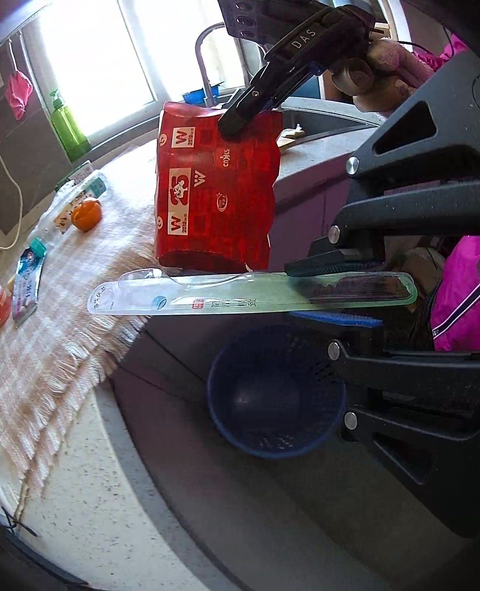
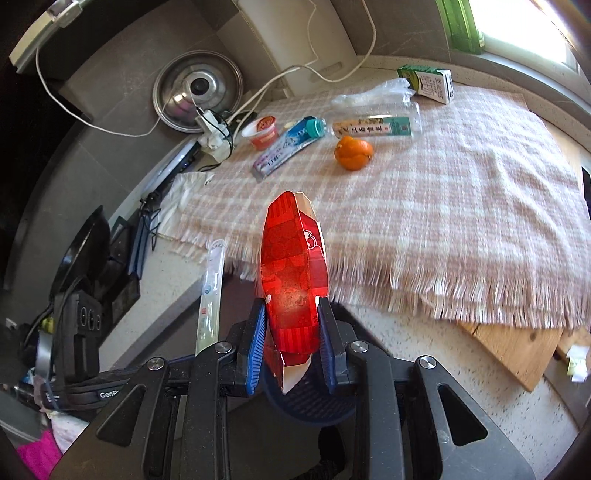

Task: Collect trash
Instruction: 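Carry both held items down over the blue wastebasket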

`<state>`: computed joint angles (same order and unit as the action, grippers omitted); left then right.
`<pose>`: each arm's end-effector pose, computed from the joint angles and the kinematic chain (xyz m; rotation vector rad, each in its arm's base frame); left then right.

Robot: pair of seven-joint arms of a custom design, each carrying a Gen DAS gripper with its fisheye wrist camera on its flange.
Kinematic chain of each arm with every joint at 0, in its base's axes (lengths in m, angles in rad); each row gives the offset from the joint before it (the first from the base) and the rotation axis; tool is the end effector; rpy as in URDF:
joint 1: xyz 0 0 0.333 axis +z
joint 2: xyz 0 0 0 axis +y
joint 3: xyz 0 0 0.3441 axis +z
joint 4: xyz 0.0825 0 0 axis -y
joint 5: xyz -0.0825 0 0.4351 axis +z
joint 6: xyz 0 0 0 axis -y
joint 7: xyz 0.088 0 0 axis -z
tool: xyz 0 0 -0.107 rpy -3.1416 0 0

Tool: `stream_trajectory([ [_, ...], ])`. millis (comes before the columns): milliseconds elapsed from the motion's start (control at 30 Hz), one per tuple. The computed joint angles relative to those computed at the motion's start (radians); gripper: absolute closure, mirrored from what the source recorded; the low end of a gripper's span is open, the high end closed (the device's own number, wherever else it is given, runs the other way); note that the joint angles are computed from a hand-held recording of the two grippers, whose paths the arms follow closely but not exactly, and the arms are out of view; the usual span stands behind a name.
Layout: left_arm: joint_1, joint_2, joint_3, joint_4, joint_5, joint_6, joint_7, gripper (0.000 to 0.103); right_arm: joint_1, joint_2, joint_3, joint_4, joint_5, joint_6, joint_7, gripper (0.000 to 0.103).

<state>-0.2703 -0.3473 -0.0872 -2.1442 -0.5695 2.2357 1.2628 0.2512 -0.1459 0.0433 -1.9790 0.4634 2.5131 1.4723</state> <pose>0.4886 -0.2056 0.6114 2.1458 -1.7446 0.8577 0.5831 0.1746 0.6235 -1.7751 1.5848 -0.1597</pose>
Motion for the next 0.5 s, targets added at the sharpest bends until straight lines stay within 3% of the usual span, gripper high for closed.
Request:
stream_trajectory([
  [500, 0.001, 0.014, -0.002, -0.091, -0.054, -0.072, 0.005, 0.086, 0.015, 0.000, 0.042, -0.114, -0.175, 0.032, 0.118, 0.078],
])
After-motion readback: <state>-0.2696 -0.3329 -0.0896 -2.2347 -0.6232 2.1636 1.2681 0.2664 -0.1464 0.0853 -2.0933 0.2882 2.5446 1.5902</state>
